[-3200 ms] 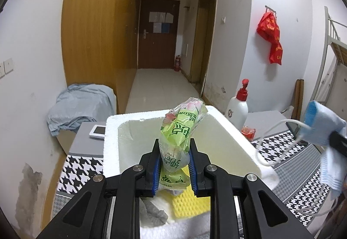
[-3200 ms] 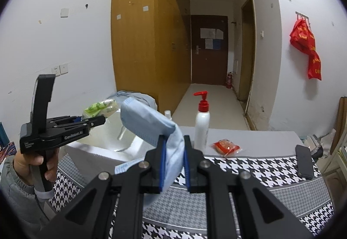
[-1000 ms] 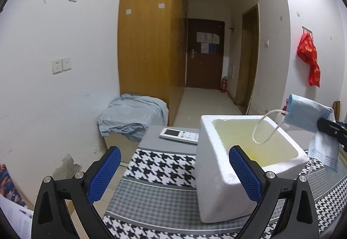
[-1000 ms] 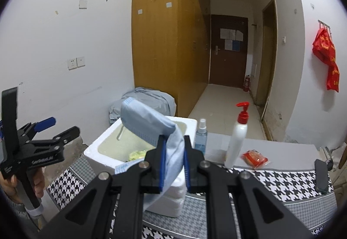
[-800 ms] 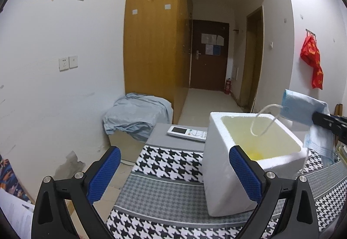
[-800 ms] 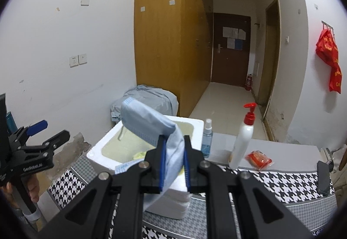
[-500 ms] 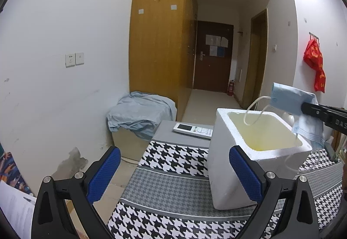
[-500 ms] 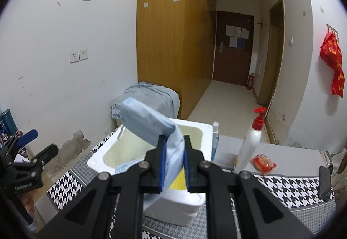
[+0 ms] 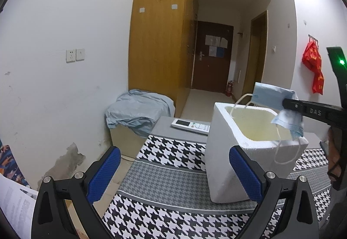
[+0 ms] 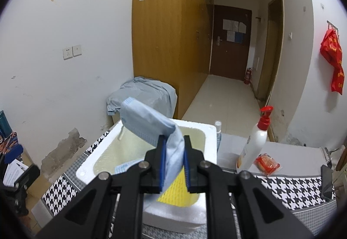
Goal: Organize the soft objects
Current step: 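Open the right tool to drop the blue mask into the foam box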
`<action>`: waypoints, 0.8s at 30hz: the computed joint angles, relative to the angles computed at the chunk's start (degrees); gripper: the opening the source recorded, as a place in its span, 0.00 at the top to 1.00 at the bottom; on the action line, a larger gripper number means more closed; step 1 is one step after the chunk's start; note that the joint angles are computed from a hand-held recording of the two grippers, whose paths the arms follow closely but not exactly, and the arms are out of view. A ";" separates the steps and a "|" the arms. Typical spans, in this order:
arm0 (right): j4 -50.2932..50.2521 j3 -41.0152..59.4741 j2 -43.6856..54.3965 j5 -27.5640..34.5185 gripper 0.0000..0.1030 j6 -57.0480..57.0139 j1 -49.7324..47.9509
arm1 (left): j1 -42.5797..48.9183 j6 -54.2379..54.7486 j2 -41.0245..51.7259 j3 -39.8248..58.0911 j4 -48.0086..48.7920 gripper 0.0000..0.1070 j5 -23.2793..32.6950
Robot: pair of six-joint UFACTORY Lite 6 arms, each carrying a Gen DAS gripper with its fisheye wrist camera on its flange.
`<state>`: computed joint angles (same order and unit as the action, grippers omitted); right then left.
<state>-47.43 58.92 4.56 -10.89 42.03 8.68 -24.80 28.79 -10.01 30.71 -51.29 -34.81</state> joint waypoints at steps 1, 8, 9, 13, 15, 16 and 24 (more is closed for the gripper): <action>-0.22 0.80 0.83 0.36 0.83 0.17 0.28 | 0.11 -0.26 0.03 -0.08 0.17 0.06 0.15; 4.94 4.35 4.74 2.57 0.71 -4.49 1.62 | 0.93 -1.78 -0.01 -0.57 1.33 0.06 0.44; 5.09 4.58 5.01 2.41 0.68 -4.51 1.57 | 1.11 -1.97 0.06 -0.55 1.57 0.06 0.53; 2.39 5.37 5.75 1.83 0.51 -1.56 1.36 | 1.26 -1.66 -0.45 -1.11 1.52 0.06 0.40; -1.34 5.45 5.84 0.95 0.33 2.68 0.99 | 1.36 -1.38 -0.34 -1.02 1.38 0.06 0.43; -1.80 5.30 5.71 0.38 0.28 3.38 0.84 | 1.44 -1.31 -0.32 -0.95 1.32 0.06 0.44; -6.56 2.24 2.80 -4.95 0.09 9.11 -1.61 | 0.97 -0.45 -0.63 -0.56 0.82 0.06 0.65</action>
